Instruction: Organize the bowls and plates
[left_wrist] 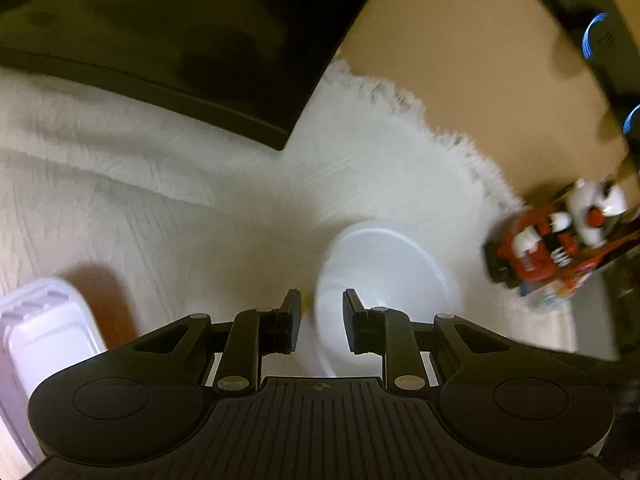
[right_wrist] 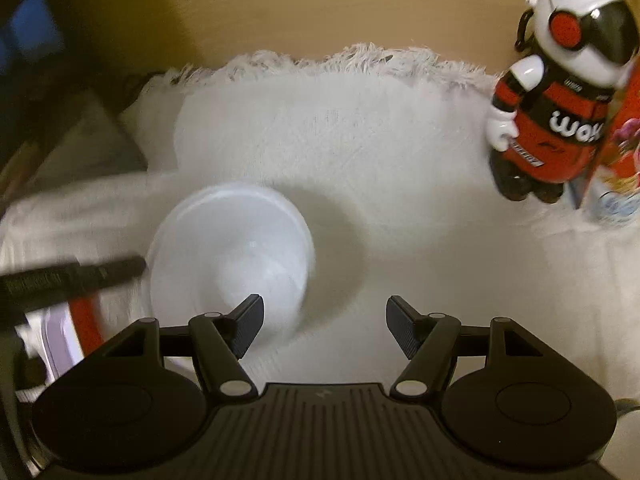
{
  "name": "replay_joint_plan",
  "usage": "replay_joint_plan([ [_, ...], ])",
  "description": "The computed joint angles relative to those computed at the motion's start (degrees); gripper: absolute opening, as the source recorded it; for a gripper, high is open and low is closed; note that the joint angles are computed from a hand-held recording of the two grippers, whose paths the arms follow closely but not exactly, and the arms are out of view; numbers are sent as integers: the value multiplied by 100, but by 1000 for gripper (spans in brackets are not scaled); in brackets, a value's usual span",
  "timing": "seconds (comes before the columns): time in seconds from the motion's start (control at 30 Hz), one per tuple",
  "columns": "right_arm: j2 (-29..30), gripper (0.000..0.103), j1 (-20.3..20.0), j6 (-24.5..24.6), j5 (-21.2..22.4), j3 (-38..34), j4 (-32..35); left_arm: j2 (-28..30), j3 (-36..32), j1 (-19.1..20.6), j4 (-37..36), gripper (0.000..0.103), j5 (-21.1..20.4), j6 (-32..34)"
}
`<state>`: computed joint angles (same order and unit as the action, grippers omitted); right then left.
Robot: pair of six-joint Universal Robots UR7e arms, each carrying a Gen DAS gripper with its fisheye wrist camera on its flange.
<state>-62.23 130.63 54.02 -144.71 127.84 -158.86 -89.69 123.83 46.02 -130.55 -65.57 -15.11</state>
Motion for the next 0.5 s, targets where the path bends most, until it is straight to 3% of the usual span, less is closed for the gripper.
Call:
replay_joint_plan([
  [0.23,353,68,-595,7,500,0,-529,466,-135,295,166,25,-1,157],
  [0.3,421,62,-732,-58,692,80,-860,592,-170,338,164,26,-79,195],
  [0.37,457,41,-844,-195,941,167,-1202,673,-181,345,129,26,-126,230],
  [0.5,453,35,-794,-423,1087,184,-1344,618,-107,265,-54,25,-142,260],
])
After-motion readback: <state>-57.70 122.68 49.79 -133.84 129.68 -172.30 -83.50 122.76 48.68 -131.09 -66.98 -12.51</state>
